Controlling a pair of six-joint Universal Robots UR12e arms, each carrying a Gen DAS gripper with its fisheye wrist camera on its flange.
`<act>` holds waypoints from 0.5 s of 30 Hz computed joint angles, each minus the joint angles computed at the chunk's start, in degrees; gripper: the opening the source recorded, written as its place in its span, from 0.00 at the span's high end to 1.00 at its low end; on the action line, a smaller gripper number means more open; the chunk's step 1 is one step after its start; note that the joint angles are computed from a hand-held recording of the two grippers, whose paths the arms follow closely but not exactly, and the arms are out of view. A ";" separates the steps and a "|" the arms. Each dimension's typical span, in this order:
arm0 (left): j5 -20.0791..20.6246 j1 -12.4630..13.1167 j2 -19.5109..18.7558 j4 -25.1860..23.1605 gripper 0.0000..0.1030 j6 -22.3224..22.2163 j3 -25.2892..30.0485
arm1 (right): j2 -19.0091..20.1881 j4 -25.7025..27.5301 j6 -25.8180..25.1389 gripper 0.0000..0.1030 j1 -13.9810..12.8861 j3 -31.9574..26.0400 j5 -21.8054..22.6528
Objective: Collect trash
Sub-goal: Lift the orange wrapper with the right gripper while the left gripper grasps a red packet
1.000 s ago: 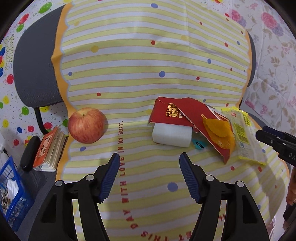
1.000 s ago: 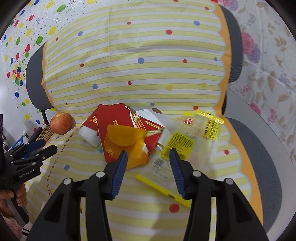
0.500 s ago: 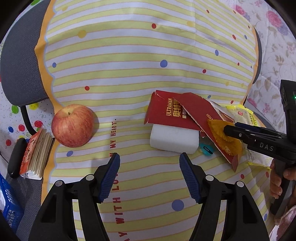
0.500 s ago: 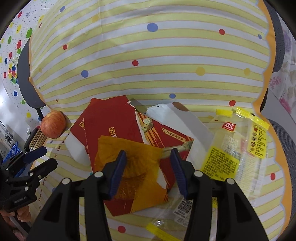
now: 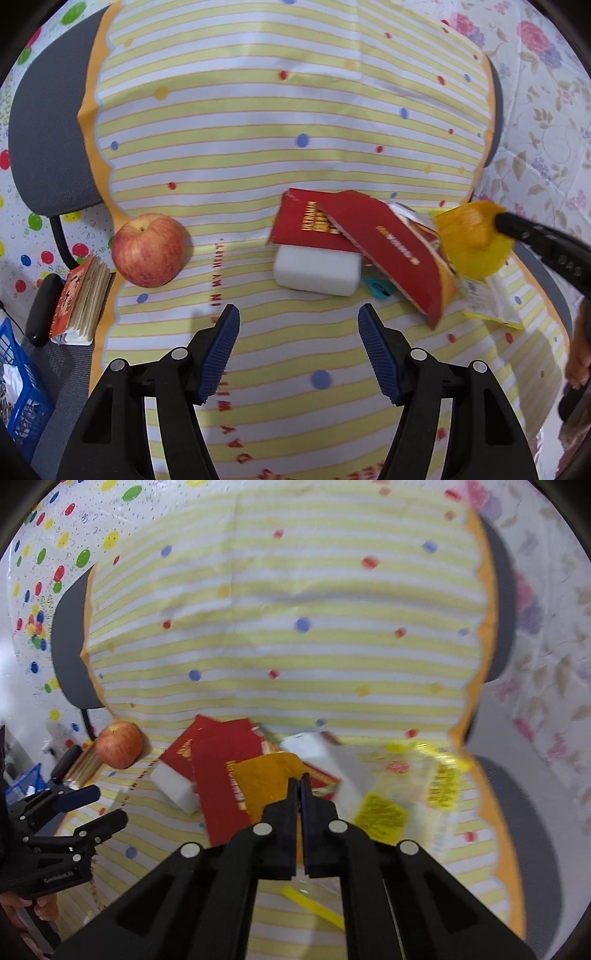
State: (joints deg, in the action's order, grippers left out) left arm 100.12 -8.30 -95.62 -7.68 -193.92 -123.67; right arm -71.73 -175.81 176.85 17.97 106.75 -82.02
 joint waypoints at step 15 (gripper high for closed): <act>-10.10 -1.32 -6.19 -2.73 0.55 -5.73 5.96 | -3.55 -3.25 0.81 0.98 -3.05 6.14 -6.11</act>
